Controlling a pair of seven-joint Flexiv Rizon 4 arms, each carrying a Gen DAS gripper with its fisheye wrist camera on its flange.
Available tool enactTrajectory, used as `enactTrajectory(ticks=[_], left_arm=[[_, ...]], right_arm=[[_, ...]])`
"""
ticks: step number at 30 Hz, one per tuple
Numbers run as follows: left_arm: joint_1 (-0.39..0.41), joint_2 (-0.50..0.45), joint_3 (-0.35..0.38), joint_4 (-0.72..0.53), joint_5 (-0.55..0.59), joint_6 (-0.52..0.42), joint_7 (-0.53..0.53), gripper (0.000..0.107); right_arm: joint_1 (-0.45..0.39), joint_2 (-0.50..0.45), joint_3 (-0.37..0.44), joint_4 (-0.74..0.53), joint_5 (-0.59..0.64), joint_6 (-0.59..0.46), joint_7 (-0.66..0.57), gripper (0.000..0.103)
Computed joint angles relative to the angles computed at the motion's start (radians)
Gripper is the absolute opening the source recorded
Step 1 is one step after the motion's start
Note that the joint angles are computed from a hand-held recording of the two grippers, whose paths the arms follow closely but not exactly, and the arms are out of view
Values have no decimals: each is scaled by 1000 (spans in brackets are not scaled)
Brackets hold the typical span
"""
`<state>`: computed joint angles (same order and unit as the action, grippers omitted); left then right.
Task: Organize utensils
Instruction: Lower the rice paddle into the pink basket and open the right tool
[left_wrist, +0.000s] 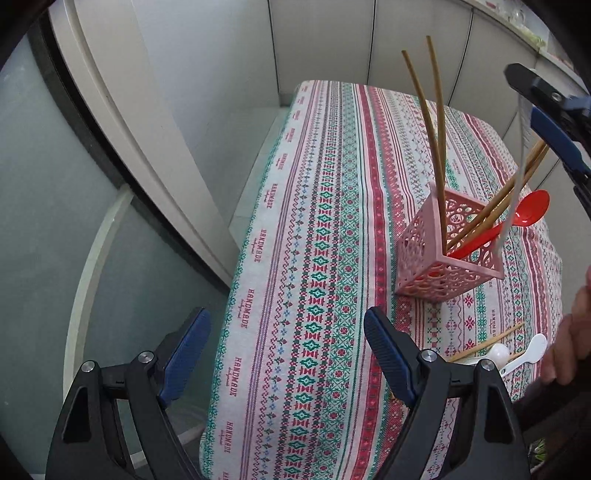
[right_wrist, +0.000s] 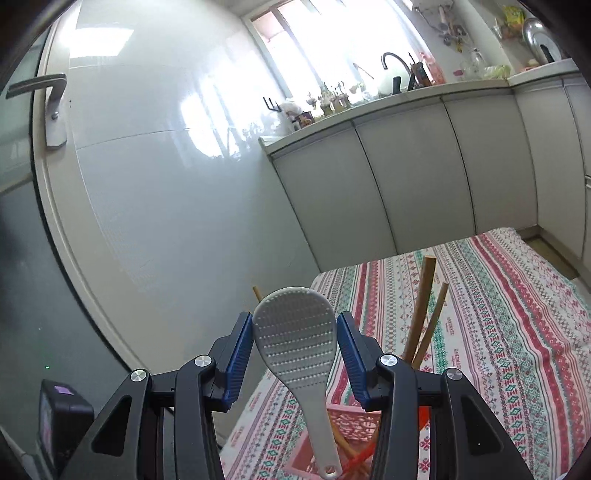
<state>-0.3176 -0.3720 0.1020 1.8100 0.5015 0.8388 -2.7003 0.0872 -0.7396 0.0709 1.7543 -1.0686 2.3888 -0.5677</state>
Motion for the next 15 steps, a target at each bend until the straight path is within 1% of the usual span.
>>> enactTrajectory(ticks=[3,5,7,11,14,15], left_arm=[[12,-4,-3,7,-19,18,9,87],[14,-5,-2,7,-25,26,12,87],[18,-5,-4,9,-36,28,28,87],[21,-5,-2,14,-49,39,36,87],[22,-6,0,16,-58,42,40,87],[22,-6,0,17,-59,43,41,87]], right_arm=[[81,17,-6,57,209,-30,-155,47],[115,18,-1,74,310,-43,-228,47],[134,15,11,80,378,-55,-273,47],[136,8,43,85,439,-71,-319,47],[117,6,61,91,438,-81,-328,48],[103,4,70,88,421,-90,-318,48]])
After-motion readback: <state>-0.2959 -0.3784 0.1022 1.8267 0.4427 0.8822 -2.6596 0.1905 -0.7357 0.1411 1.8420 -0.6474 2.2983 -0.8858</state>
